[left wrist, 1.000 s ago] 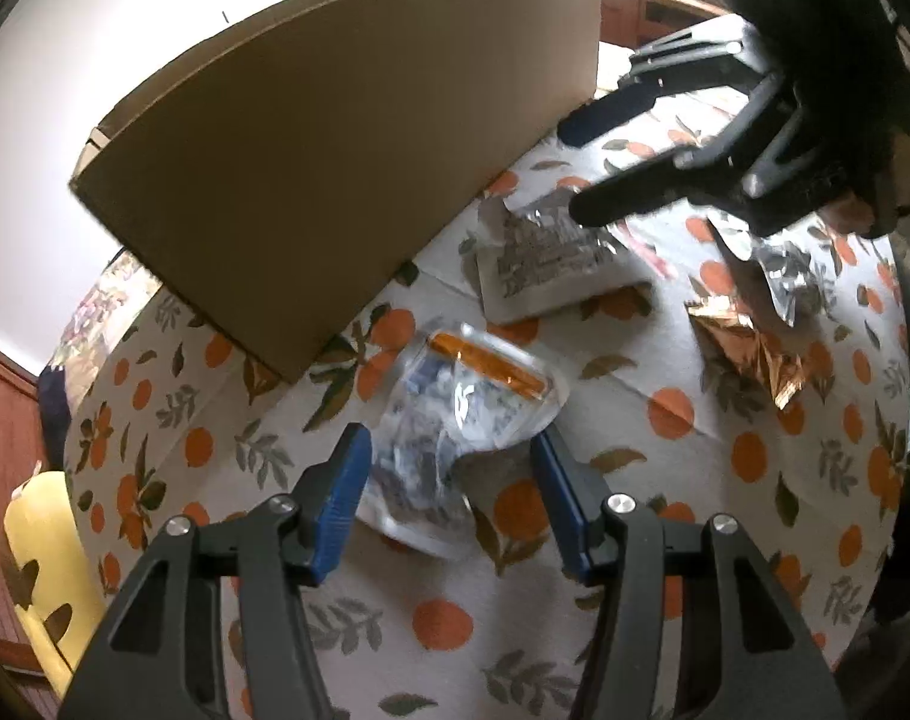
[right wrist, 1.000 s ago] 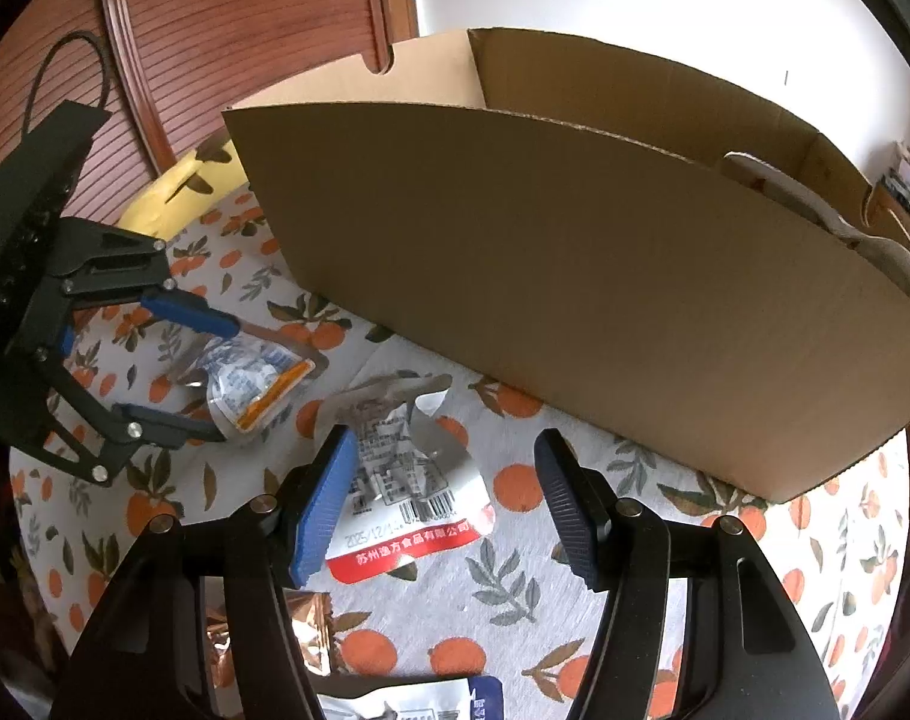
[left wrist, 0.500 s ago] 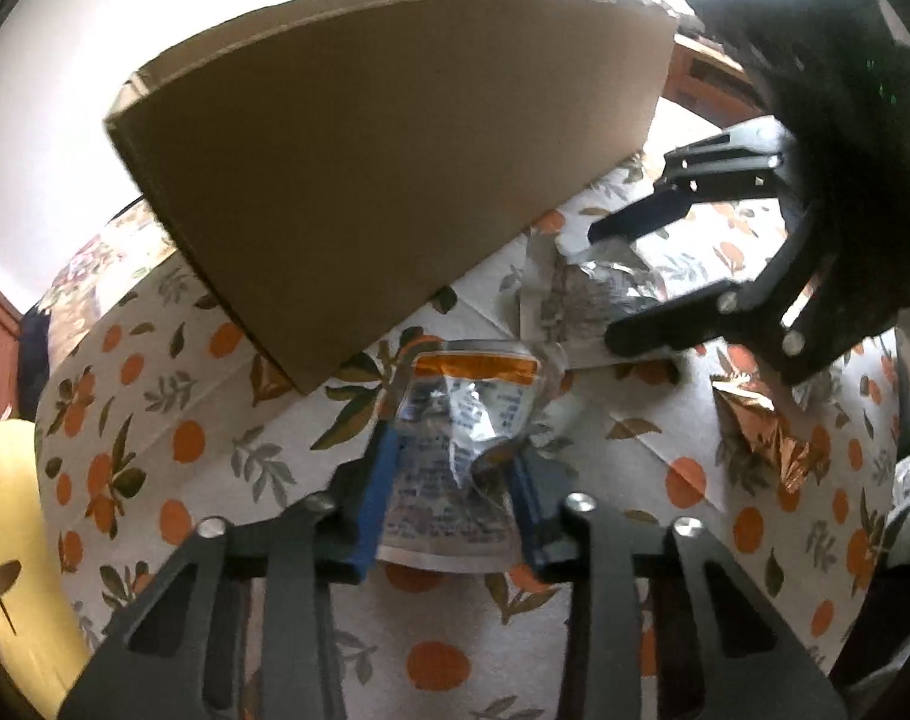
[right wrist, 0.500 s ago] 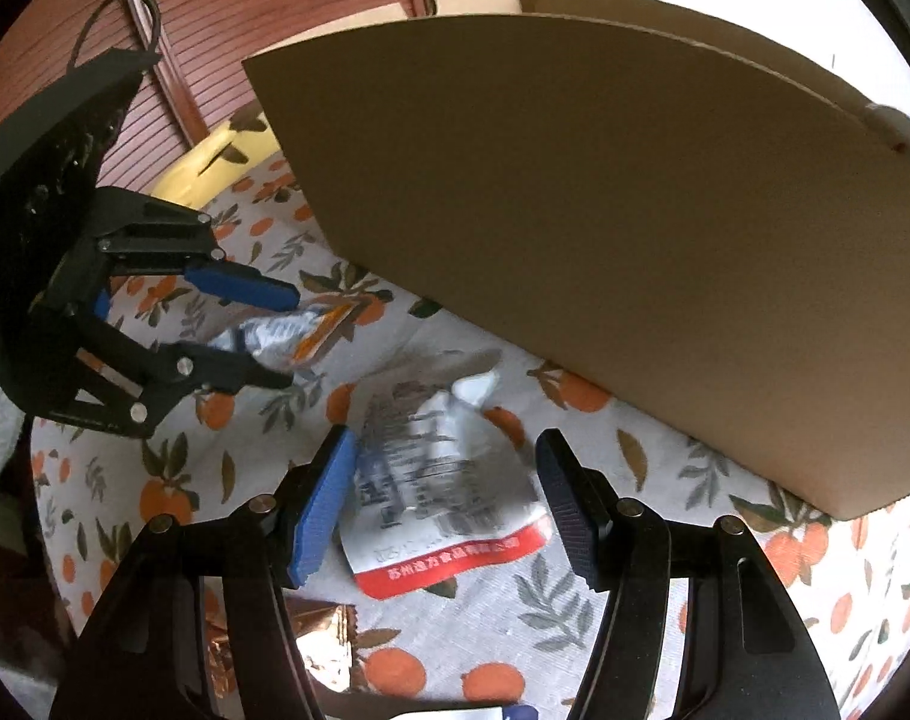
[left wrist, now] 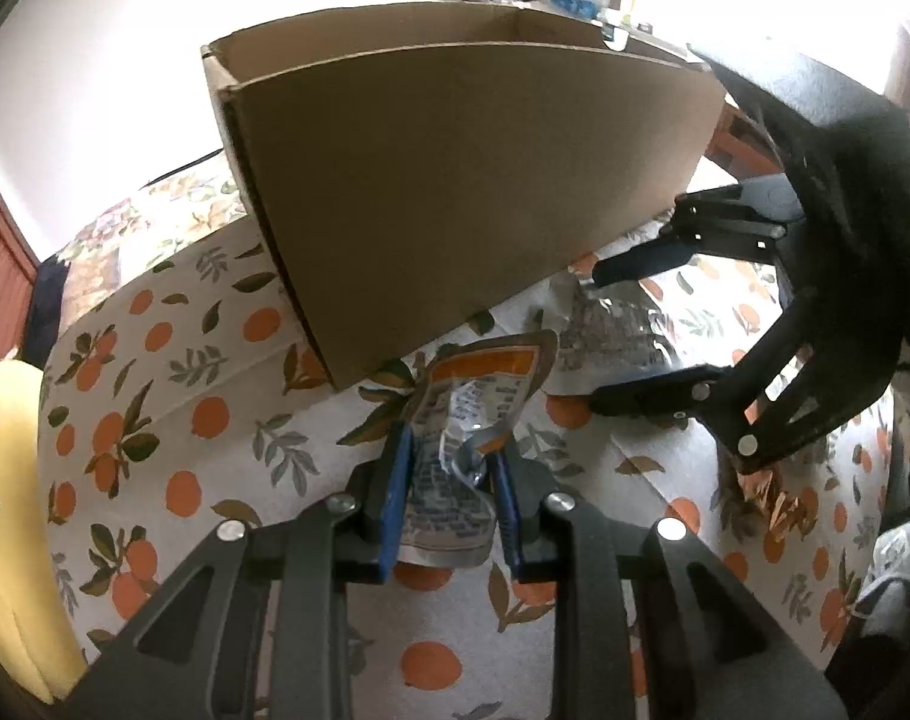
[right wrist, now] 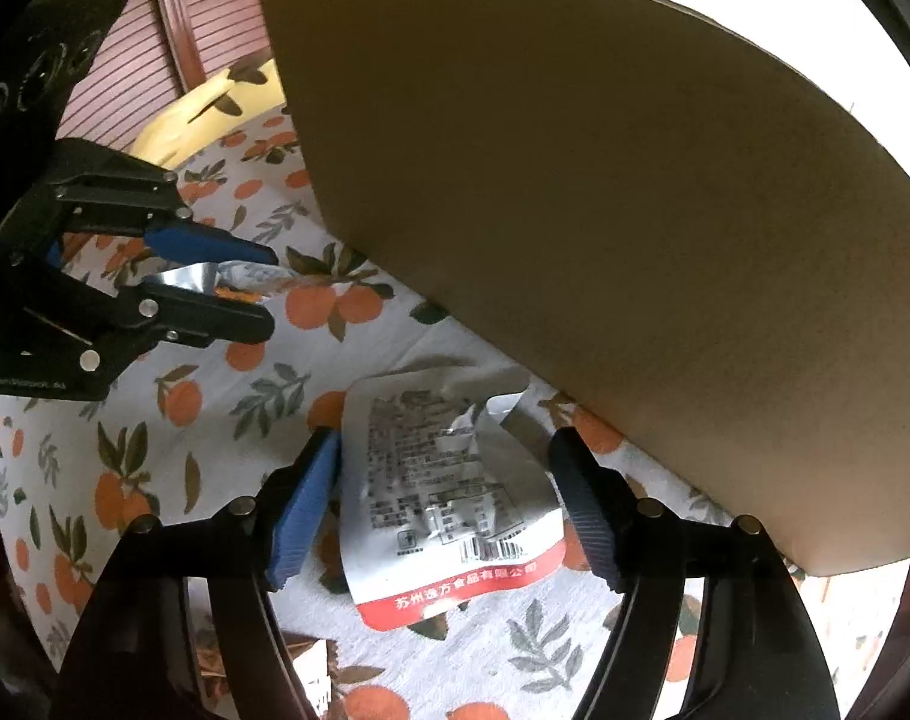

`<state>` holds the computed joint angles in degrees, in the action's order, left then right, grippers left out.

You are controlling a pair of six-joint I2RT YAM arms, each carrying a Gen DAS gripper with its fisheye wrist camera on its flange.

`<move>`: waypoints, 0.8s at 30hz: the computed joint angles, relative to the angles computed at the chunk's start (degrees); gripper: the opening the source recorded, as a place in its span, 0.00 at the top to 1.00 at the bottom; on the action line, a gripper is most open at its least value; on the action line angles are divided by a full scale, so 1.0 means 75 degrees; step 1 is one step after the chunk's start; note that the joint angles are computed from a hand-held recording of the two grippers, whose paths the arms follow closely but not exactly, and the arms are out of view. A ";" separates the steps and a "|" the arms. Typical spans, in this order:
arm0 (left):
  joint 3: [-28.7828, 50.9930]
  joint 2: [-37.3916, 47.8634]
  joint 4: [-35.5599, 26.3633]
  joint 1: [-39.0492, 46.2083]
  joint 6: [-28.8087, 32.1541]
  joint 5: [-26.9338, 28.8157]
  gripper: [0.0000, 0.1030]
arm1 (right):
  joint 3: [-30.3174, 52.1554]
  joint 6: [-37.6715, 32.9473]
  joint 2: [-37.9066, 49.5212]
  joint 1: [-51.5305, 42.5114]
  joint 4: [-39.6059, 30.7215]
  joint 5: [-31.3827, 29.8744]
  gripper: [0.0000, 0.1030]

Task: Organize snacks
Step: 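Close the left gripper on the clear orange-label pouch while the right gripper grasps the white printed pouch, then carry both pouches over the box with both grippers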

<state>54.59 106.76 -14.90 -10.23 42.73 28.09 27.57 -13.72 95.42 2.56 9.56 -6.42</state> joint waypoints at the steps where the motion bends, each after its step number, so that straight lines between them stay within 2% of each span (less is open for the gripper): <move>1: -0.0078 -0.0010 0.0145 -0.0101 -0.0146 -0.0049 0.77 | 0.0020 -0.0008 -0.0003 -0.0004 -0.0049 -0.0002 0.29; 8: -0.0467 -0.0269 0.0395 -0.0122 -0.0442 0.0107 0.77 | -0.0225 -0.0104 -0.0490 -0.0002 -0.0420 0.0128 0.41; 14: -0.0835 -0.0798 0.0300 -0.0018 -0.0343 0.0219 0.77 | -0.0675 0.0040 -0.1061 -0.0140 -0.0365 0.0001 0.41; 19: -0.1059 -0.1456 0.0107 0.0102 -0.0357 0.0342 0.77 | -0.0924 0.0140 -0.2116 -0.0139 -0.0813 -0.0041 0.41; 24: -0.1340 -0.2502 -0.0167 0.0193 -0.0550 0.0534 0.77 | -0.1175 0.0188 -0.3988 -0.0144 -0.1941 0.0007 0.41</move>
